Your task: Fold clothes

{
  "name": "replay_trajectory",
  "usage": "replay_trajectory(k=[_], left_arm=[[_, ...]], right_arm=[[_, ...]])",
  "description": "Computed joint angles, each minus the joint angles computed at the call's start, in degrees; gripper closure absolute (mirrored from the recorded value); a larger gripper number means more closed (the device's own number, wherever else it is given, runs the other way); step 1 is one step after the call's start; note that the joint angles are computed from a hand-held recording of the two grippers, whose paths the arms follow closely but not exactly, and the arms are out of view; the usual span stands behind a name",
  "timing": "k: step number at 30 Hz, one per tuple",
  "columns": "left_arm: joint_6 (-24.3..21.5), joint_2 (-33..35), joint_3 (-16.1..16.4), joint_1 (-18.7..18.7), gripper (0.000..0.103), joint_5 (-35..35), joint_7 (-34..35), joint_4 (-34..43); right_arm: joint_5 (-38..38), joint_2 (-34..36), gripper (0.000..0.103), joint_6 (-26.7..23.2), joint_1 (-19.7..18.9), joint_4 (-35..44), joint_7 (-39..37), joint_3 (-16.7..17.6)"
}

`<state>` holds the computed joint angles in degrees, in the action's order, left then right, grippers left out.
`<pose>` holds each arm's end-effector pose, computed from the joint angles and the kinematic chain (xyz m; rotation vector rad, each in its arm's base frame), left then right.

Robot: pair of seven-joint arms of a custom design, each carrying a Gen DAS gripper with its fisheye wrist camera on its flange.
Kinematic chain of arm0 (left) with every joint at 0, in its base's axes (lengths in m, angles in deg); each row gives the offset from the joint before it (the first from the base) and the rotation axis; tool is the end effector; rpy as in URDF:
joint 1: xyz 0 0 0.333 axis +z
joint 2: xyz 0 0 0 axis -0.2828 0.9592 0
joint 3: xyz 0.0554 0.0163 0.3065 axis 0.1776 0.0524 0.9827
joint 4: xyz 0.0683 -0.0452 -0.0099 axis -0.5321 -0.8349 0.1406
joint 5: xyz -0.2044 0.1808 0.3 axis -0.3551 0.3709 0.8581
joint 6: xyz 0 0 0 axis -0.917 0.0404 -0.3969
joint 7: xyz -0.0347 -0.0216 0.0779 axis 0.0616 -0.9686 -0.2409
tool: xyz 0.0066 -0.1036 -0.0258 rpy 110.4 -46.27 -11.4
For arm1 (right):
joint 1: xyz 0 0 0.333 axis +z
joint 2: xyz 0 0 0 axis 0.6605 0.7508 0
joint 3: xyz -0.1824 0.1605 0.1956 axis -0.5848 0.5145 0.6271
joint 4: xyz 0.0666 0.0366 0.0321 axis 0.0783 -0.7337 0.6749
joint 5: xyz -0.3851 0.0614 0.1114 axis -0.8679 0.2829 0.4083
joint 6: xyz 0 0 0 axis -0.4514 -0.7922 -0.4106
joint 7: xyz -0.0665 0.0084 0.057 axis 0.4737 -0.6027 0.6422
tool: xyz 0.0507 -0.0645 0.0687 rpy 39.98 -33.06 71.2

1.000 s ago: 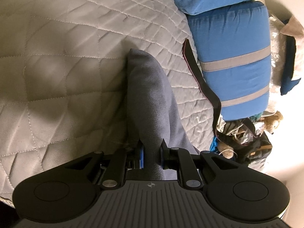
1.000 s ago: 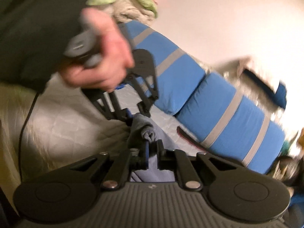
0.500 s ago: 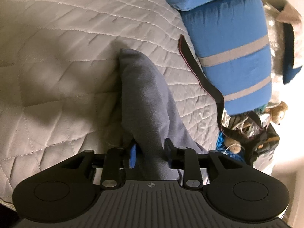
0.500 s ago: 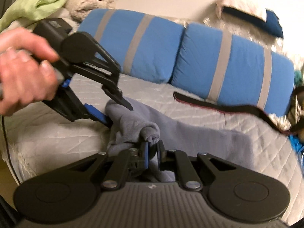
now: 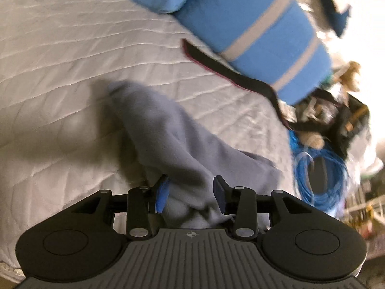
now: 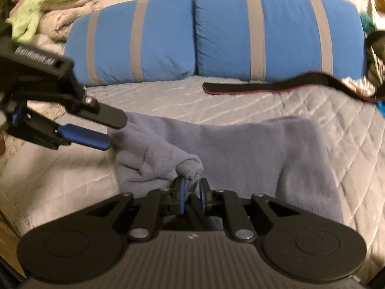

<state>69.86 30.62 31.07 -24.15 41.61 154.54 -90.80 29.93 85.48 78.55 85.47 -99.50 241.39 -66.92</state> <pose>0.7475 -0.2711 0.5310 1.7637 -2.0408 1.0857 0.5956 0.5044 0.4628 -1.5722 1.6631 -0.6469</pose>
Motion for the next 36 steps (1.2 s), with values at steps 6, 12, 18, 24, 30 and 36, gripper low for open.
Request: replay_trajectory(k=[6, 12, 18, 24, 30, 36], left_arm=[[-0.2, 3.8, 2.3, -3.2, 0.066, 4.6, -1.2, 4.9], [0.2, 6.0, 1.9, -3.5, 0.066, 6.7, -2.5, 7.2], [0.1, 6.5, 1.3, -3.0, 0.065, 6.3, -2.8, 7.6], [0.0, 6.8, 1.0, -2.7, 0.065, 5.7, -3.0, 7.8], [0.3, 6.9, 0.9, -2.6, 0.065, 5.4, -3.3, 7.7], [0.7, 7.0, 1.0, -2.7, 0.066, 5.5, -3.5, 7.6]], right_arm=[[-5.0, -1.8, 0.057, 0.2, 2.4, -2.4, 4.5, -2.3], [-19.9, -4.0, 0.051, 2.6, 4.5, -4.7, 10.7, -3.4], [-17.6, 0.1, 0.062, -1.1, 2.5, 1.5, 1.4, 0.0], [-13.6, 3.5, 0.067, -5.0, 3.1, 6.5, -7.7, 0.1], [-7.6, 5.7, 0.068, -6.0, 2.7, 9.7, -12.7, -0.1], [1.0, 5.3, 0.102, -5.5, 0.9, 9.6, -13.9, 0.4]])
